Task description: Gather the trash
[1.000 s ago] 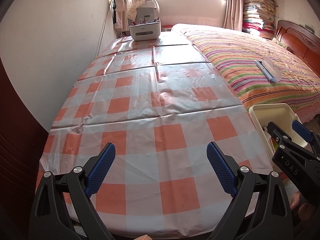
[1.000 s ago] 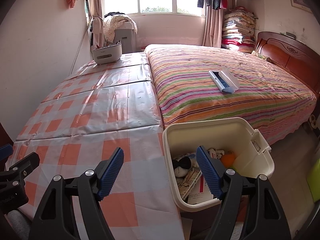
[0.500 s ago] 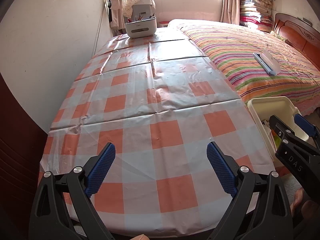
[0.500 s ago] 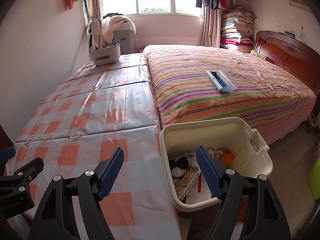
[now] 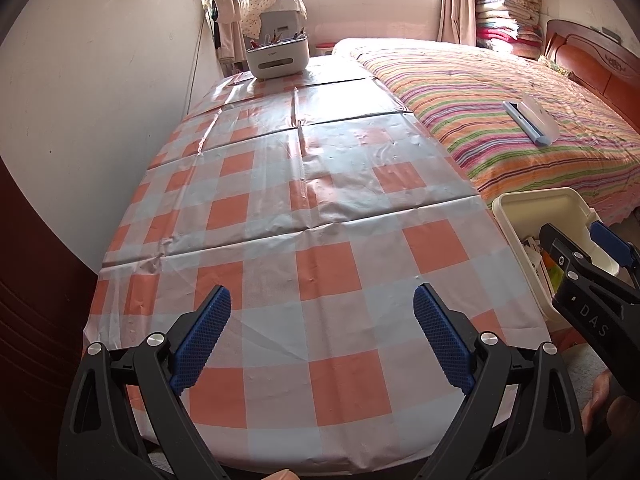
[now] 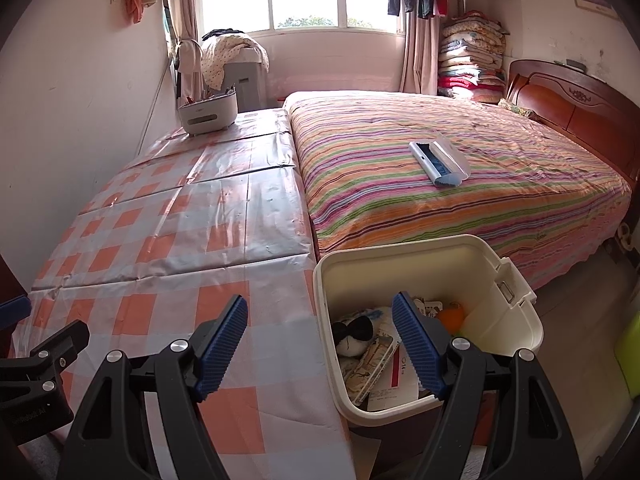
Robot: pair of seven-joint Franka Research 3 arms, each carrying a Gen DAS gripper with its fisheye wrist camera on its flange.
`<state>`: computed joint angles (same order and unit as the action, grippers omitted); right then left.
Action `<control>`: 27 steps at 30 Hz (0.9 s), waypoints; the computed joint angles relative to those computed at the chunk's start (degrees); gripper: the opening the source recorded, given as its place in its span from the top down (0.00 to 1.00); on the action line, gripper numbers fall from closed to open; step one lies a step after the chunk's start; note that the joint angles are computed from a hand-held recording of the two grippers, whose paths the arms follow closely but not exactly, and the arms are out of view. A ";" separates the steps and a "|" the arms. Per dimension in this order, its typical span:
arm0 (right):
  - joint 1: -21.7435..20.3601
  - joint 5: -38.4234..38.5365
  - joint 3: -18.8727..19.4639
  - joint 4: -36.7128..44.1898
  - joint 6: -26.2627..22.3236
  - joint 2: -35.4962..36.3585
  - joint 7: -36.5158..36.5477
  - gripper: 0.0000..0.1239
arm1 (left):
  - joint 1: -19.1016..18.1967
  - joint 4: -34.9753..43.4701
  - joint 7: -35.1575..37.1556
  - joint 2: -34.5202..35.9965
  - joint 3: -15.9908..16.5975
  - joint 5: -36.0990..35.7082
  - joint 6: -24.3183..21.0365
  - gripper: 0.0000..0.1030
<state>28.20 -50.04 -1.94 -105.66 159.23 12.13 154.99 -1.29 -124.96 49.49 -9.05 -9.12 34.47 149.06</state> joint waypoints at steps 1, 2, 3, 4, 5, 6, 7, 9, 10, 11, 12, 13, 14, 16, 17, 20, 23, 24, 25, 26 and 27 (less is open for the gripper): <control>0.01 -0.06 -0.03 -0.01 0.02 0.03 0.04 0.41 | -0.03 0.03 0.08 0.05 0.01 -0.05 -0.02 0.11; 0.01 -0.06 -0.03 -0.01 0.02 0.03 0.04 0.41 | -0.03 0.06 -0.01 0.05 -0.02 0.01 -0.10 0.11; 0.01 -0.05 -0.03 0.01 0.00 0.04 0.00 0.41 | -0.02 0.09 -0.10 0.09 -0.05 0.12 -0.16 0.11; 0.01 -0.04 -0.05 -0.01 0.05 0.03 0.08 0.41 | -0.04 0.16 -0.21 0.13 -0.12 0.25 -0.28 0.11; 0.02 -0.04 -0.05 -0.01 0.05 0.03 0.08 0.41 | -0.06 0.25 -0.33 0.18 -0.18 0.45 -0.43 0.11; 0.00 -0.04 -0.07 -0.15 0.11 -0.04 0.16 0.41 | -0.04 0.30 -0.54 0.21 -0.22 0.68 -0.54 0.11; 0.00 -0.08 -0.08 -0.14 0.07 -0.02 0.21 0.41 | -0.05 0.30 -0.71 0.20 -0.22 0.81 -0.56 0.11; 0.01 -0.16 -0.10 -0.16 -0.01 -0.01 0.30 0.41 | -0.13 0.31 -0.62 0.27 -0.15 0.70 -0.50 0.11; -0.02 -0.18 -0.10 -0.24 0.01 -0.03 0.33 0.41 | -0.15 0.35 -0.63 0.34 -0.16 0.75 -0.55 0.11; -0.05 -0.14 -0.09 -0.26 -0.02 -0.02 0.33 0.41 | -0.18 0.40 -0.68 0.41 -0.19 0.87 -0.62 0.11; -0.10 -0.03 -0.07 -0.26 -0.01 0.03 0.25 0.41 | -0.21 0.44 -0.68 0.49 -0.21 1.00 -0.67 0.11; -0.12 -0.04 -0.11 -0.38 0.00 -0.02 0.33 0.41 | -0.24 0.49 -0.78 0.56 -0.28 1.24 -0.81 0.10; -0.15 0.02 -0.10 -0.40 -0.03 0.00 0.31 0.41 | -0.26 0.52 -0.88 0.61 -0.33 1.51 -0.85 0.09; -0.22 0.29 -0.06 -0.42 -0.04 0.04 0.12 0.41 | -0.31 0.58 -1.16 0.69 -0.44 2.22 -0.96 0.09; -0.20 0.26 -0.09 -0.38 -0.06 0.07 0.14 0.41 | -0.31 0.60 -1.36 0.70 -0.49 2.63 -1.02 0.09; -0.19 0.31 -0.12 -0.39 0.02 0.09 0.07 0.41 | -0.35 0.70 -2.09 0.70 -0.66 3.98 -1.10 0.09; -0.15 0.33 -0.14 -0.36 -0.03 0.10 0.06 0.41 | -0.40 0.67 -2.83 0.64 -0.75 5.04 -1.06 0.09; -0.16 0.35 -0.14 -0.41 0.01 0.08 0.01 0.41 | -0.43 0.60 -2.88 0.59 -0.70 5.11 -0.90 0.09; -0.19 0.37 -0.15 -0.44 0.06 0.08 -0.01 0.41 | -0.44 0.48 -2.96 0.49 -0.66 5.22 -0.71 0.09; -0.14 0.34 -0.16 -0.40 -0.01 0.09 0.05 0.41 | -0.38 0.39 -3.35 0.42 -0.72 5.70 -0.56 0.09; -0.11 0.26 -0.18 -0.39 -0.04 0.08 0.11 0.41 | -0.32 0.32 -3.71 0.35 -0.78 6.26 -0.41 0.09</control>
